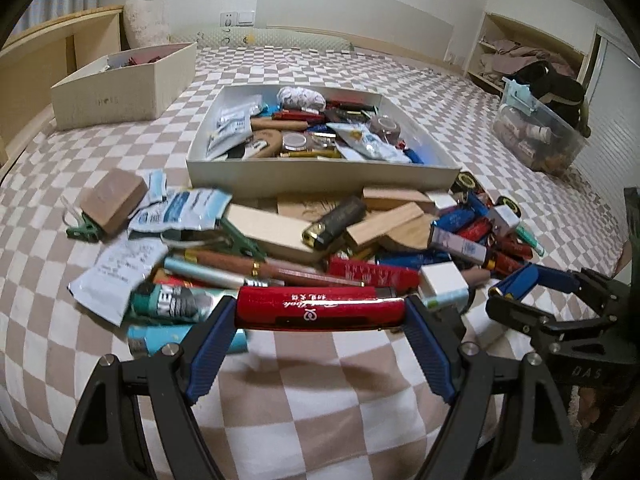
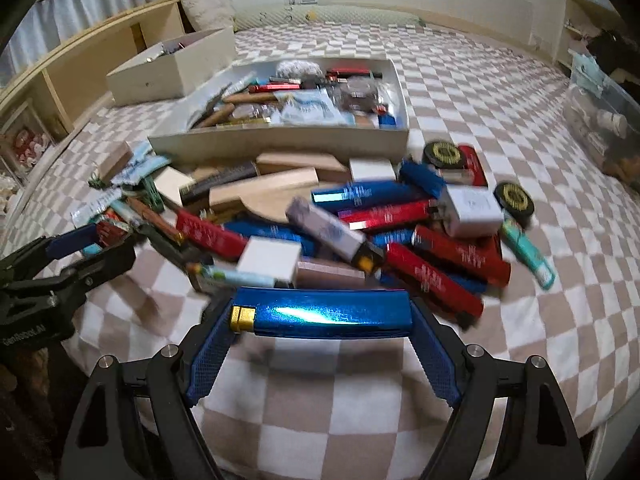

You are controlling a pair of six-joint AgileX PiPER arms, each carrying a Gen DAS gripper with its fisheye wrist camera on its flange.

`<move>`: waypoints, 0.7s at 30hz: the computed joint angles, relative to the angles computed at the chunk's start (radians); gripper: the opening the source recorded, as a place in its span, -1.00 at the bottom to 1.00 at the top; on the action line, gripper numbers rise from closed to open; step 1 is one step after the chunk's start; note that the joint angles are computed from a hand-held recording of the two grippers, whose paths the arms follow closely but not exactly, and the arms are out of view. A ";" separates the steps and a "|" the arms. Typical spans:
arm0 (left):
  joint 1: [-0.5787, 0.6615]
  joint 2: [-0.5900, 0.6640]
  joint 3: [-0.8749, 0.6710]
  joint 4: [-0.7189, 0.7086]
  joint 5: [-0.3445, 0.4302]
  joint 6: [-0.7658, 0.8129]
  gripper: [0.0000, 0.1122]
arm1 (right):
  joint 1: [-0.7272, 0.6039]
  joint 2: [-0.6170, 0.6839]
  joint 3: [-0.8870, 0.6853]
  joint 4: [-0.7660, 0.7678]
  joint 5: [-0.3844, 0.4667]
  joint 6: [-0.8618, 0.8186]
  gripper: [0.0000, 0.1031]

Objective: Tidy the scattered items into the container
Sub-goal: 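Lift the red lighter with the left gripper while the right gripper lifts the blue lighter toward the tray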

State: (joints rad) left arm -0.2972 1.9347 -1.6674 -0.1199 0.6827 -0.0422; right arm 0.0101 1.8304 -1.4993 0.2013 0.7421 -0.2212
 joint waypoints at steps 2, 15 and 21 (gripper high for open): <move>0.004 0.010 -0.027 0.002 0.007 -0.001 0.47 | 0.000 0.011 -0.041 0.007 0.011 -0.001 0.63; 0.026 0.123 -0.315 -0.008 0.096 0.031 0.47 | 0.008 0.130 -0.352 -0.013 0.097 0.004 0.63; 0.030 0.203 -0.488 0.012 0.156 0.025 0.47 | 0.008 0.186 -0.477 -0.020 0.138 -0.002 0.63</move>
